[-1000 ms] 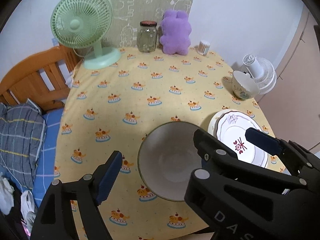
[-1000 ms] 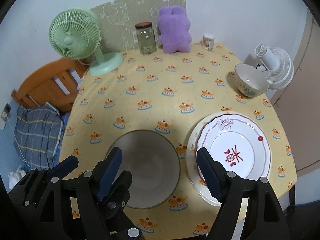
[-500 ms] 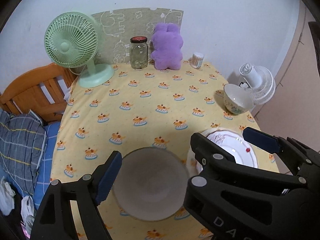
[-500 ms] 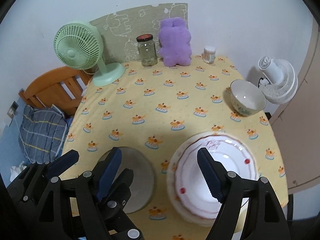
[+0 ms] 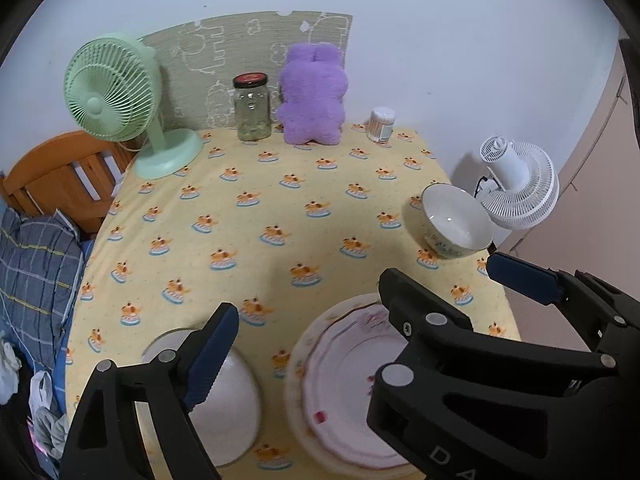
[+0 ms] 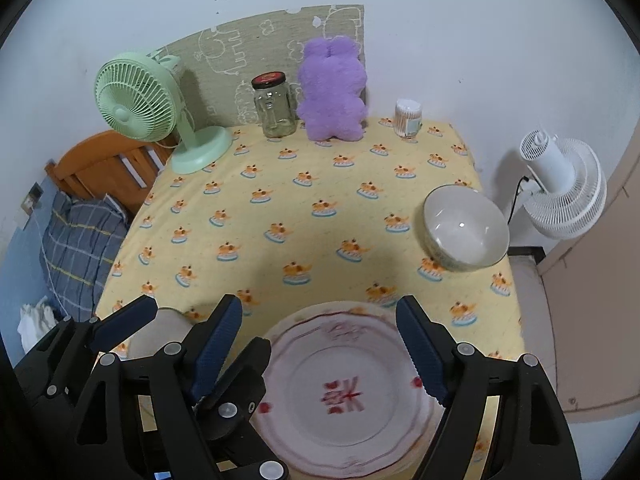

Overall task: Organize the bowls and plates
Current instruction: 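Move the right gripper to the cream bowl by the white fan, then grasp the rim of the cream bowl with the right gripper and lift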

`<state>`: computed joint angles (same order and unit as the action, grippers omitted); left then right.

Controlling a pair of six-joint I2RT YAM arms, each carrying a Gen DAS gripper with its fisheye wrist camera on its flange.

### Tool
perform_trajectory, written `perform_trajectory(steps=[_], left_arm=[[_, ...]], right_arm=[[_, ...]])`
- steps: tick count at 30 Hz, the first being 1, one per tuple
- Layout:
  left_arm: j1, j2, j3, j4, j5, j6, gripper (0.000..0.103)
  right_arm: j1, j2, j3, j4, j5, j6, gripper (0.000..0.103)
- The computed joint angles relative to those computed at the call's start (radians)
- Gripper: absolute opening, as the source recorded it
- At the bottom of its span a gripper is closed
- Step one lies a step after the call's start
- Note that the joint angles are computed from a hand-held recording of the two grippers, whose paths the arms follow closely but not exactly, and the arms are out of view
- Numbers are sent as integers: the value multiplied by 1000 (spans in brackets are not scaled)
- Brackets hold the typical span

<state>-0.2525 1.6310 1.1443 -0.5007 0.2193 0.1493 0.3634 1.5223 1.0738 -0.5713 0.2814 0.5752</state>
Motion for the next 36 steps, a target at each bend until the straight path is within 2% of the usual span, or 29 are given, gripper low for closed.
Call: perform_trajectory(steps=[10,18,31,36], left_arm=[[-203,103,98,31,-150,-185,89],[-320,224,219,39,-275,-266,89],[-409,505,527,-15,-353,-309,89],[-423,622,667,-75,-355,-323,80]], right_arm=[[-250,-66,-89,97,-133,-237,82],[-438,-42,-97,152,-222,-357,81],[-625,136,-18,251,-287,-441,79],[-670,241,45,263,-302,-448,76]])
